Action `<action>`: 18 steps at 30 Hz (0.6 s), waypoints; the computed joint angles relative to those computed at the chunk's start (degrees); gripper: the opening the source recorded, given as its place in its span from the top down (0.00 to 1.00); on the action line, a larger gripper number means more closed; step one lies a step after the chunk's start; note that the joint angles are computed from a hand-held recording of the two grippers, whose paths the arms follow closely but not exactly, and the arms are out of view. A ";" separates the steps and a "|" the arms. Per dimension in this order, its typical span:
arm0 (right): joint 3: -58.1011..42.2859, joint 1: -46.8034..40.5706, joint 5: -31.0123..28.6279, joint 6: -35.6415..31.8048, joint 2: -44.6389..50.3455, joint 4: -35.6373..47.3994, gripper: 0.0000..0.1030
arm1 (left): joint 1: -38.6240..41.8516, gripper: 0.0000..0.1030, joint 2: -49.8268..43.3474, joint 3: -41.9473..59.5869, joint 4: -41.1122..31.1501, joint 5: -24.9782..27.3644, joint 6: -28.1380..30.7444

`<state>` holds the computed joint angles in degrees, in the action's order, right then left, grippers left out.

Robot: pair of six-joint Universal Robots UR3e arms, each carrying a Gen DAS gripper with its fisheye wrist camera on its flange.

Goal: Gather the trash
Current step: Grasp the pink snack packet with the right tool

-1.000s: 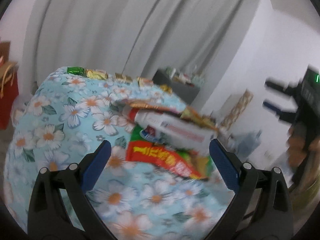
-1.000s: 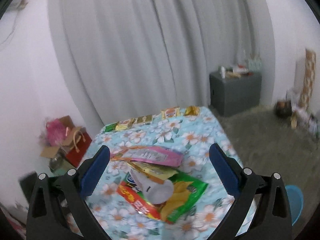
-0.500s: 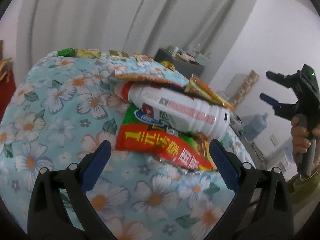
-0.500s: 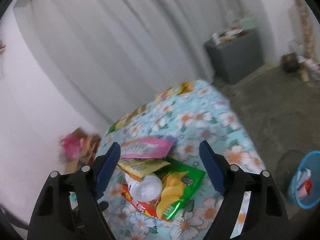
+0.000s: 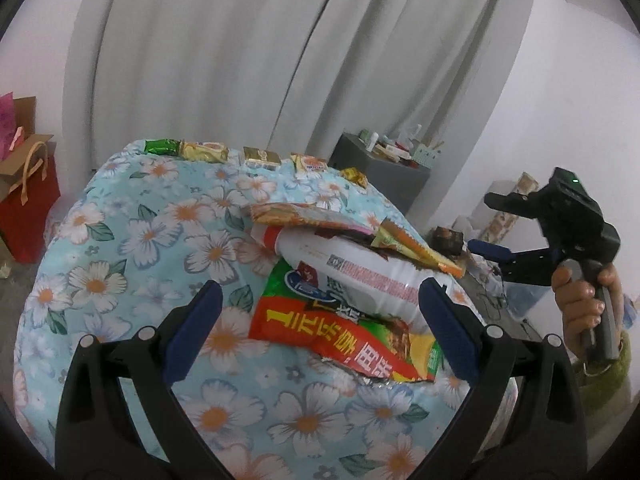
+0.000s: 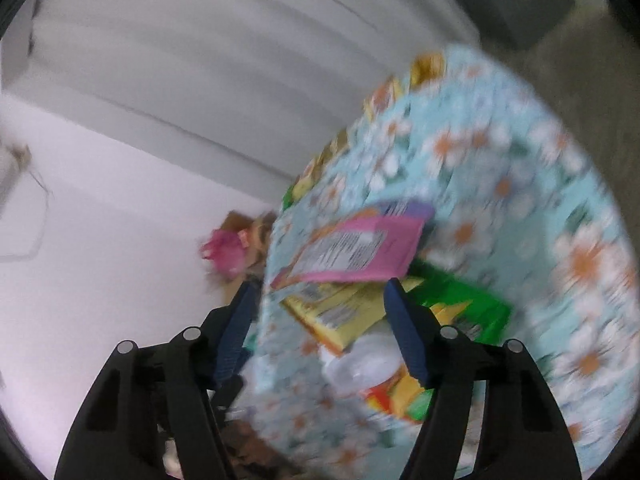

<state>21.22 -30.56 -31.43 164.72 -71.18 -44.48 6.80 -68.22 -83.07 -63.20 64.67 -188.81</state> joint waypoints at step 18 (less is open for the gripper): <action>11.62 3.72 -0.04 17.12 5.42 -10.15 0.57 | 6.42 0.22 -12.30 13.18 -3.21 -3.72 1.06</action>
